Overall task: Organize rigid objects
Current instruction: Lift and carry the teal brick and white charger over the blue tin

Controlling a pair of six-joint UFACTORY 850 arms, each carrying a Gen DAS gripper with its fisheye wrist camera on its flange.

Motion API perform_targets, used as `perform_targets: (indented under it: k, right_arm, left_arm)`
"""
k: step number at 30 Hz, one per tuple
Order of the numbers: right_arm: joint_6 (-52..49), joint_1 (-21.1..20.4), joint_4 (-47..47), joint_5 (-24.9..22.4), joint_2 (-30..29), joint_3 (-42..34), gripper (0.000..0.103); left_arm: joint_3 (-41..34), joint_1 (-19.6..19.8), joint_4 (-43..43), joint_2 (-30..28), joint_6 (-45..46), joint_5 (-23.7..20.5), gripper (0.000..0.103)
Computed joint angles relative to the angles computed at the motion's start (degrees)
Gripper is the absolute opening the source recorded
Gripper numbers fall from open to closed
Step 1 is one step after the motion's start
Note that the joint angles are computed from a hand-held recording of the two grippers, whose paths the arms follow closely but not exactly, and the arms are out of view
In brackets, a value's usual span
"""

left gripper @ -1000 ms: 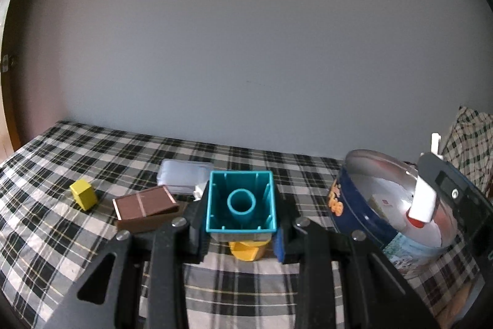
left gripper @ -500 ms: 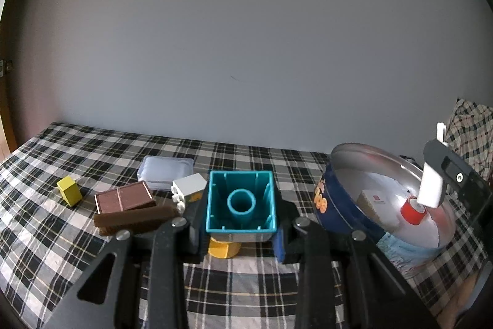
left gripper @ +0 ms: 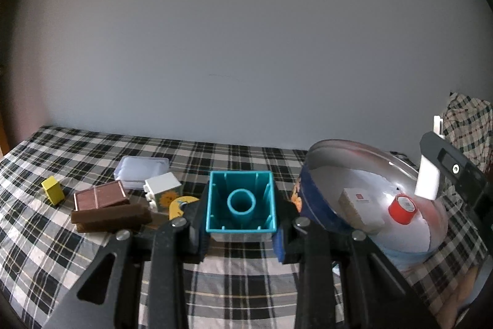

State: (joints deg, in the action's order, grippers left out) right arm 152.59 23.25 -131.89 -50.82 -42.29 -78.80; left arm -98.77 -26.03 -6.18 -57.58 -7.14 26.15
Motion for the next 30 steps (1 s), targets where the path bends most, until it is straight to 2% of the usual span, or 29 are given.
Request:
perform_targets:
  k: [23,30]
  right_arm:
    - [-1.08,-1.30,4.20,-3.08,-4.23,-4.34,0.041]
    - [-1.28,-2.17,5.46,-3.92,-5.23,-5.29,0.041]
  left_arm:
    - [-5.96,-3.30,-2.34,-3.26,4.22,-1.03,0.030]
    - [-7.73,-3.88,-1.57,-3.94,3.10,-1.22,0.030]
